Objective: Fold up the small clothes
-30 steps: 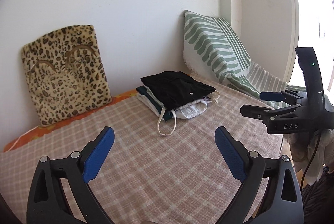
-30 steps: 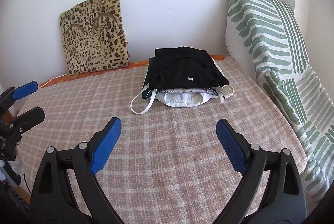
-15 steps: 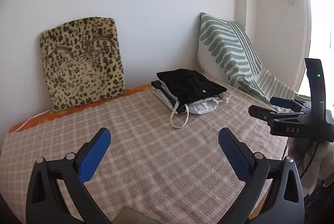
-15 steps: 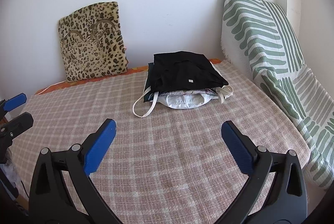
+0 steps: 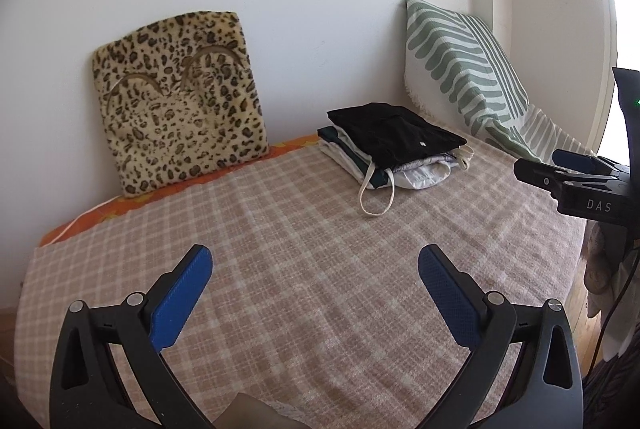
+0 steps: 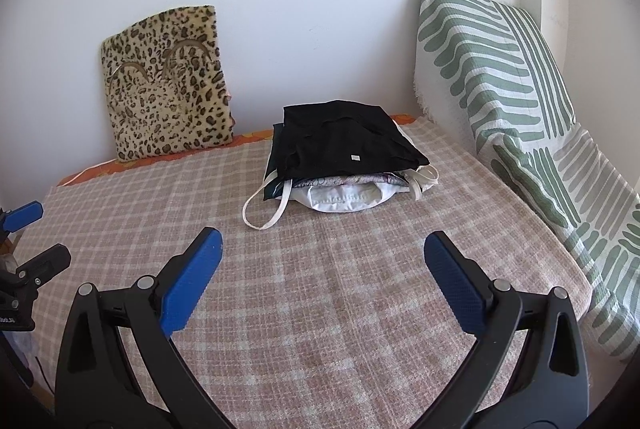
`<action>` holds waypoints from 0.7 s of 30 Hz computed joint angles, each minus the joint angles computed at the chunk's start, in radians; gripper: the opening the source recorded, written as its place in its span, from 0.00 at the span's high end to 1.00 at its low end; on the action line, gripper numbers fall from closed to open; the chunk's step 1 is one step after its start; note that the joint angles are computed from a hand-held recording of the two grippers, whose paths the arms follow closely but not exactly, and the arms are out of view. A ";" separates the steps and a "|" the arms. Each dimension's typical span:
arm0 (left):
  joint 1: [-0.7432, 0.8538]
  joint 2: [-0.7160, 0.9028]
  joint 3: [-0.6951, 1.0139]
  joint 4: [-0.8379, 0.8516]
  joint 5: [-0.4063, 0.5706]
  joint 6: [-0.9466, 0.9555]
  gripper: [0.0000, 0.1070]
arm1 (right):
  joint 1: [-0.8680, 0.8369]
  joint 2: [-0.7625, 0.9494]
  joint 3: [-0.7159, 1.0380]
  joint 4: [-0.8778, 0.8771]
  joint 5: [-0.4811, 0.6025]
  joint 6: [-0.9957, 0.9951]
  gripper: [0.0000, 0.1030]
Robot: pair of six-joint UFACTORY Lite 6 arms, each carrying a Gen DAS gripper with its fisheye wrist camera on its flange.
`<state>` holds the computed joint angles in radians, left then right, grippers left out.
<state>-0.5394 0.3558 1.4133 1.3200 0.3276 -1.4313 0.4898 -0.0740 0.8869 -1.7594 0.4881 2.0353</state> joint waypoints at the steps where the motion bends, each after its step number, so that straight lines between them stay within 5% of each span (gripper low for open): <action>1: 0.001 -0.004 -0.004 0.001 -0.002 -0.001 0.04 | 0.003 0.004 0.003 -0.001 0.005 0.000 0.00; 21: 0.006 -0.023 -0.017 0.012 -0.010 -0.012 0.04 | 0.040 0.050 0.059 0.015 0.018 -0.016 0.00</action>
<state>-0.5335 0.3329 1.3965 1.3322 0.3174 -1.4433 0.5302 -0.0241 0.9457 -1.7447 0.5057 2.0189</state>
